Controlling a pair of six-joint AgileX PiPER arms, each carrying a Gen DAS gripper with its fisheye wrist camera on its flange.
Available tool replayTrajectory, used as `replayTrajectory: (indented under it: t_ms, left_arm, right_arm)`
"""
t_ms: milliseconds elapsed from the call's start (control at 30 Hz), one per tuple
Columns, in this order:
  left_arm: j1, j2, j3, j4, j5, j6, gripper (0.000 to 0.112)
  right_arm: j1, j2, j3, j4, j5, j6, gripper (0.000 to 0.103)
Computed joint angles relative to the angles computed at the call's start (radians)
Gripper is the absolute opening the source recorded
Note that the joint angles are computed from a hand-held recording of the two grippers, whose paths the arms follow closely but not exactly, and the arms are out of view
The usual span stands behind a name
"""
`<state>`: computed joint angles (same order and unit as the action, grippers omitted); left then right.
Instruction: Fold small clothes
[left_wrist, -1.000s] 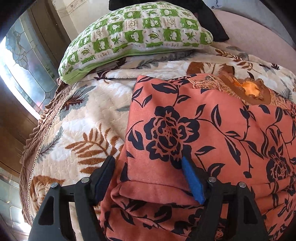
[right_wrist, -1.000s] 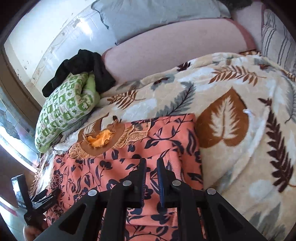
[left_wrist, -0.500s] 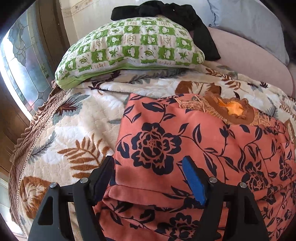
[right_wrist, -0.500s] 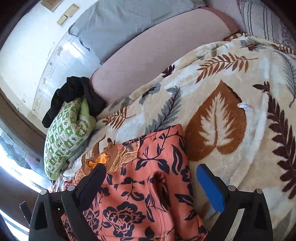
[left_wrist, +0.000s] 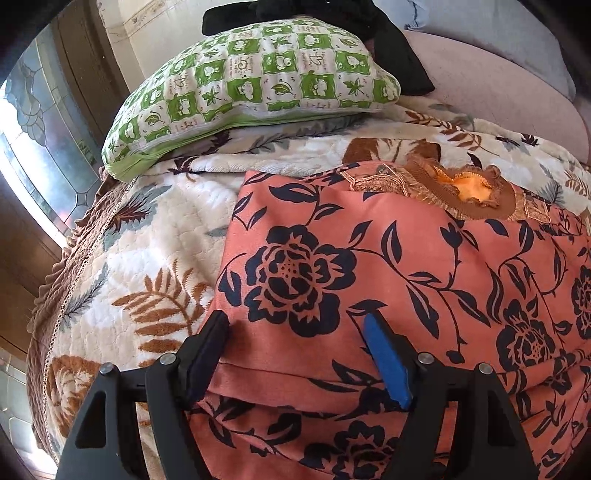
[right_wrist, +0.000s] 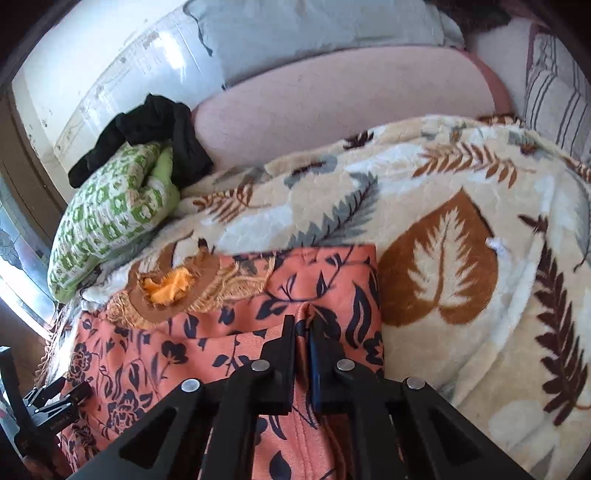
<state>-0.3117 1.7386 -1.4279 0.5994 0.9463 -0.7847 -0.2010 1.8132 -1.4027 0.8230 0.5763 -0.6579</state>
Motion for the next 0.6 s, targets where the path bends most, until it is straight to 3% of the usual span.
replayTrajectory:
  t_ms: [100,200,300,400,467,533,600]
  left_arm:
    - [0.014,-0.012,0.008,-0.007,-0.017,-0.016,0.076]
    - [0.003,0.018,-0.013,-0.008,0.014,0.012,0.077]
    - [-0.019,0.034,-0.017,0.035,0.040,0.011,0.079]
    - [0.014,-0.004,-0.004,-0.015,0.001,0.015,0.078]
    - [0.030,-0.021,0.004,-0.009,-0.006,-0.017,0.078]
    - [0.039,-0.025,0.006,0.013,0.004,-0.038,0.078]
    - [0.045,-0.002,-0.011,0.025,0.046,-0.040,0.079]
  right_arm:
    - [-0.017,-0.044,0.036,0.070,-0.051,-0.043,0.006]
    - [0.007,0.023,-0.014,-0.134,-0.080,0.158,0.010]
    - [-0.014,0.139,-0.120,-0.206,0.050,0.260,0.012]
    - [-0.050,0.100,-0.125,-0.125,0.099,0.236,0.016]
    - [-0.072,0.040,-0.063,0.001,0.066,0.119,0.026]
    - [-0.078,-0.007,-0.014,0.070,0.048,0.036,0.059]
    - [-0.077,-0.015,-0.012,0.130,0.122,-0.044,0.060]
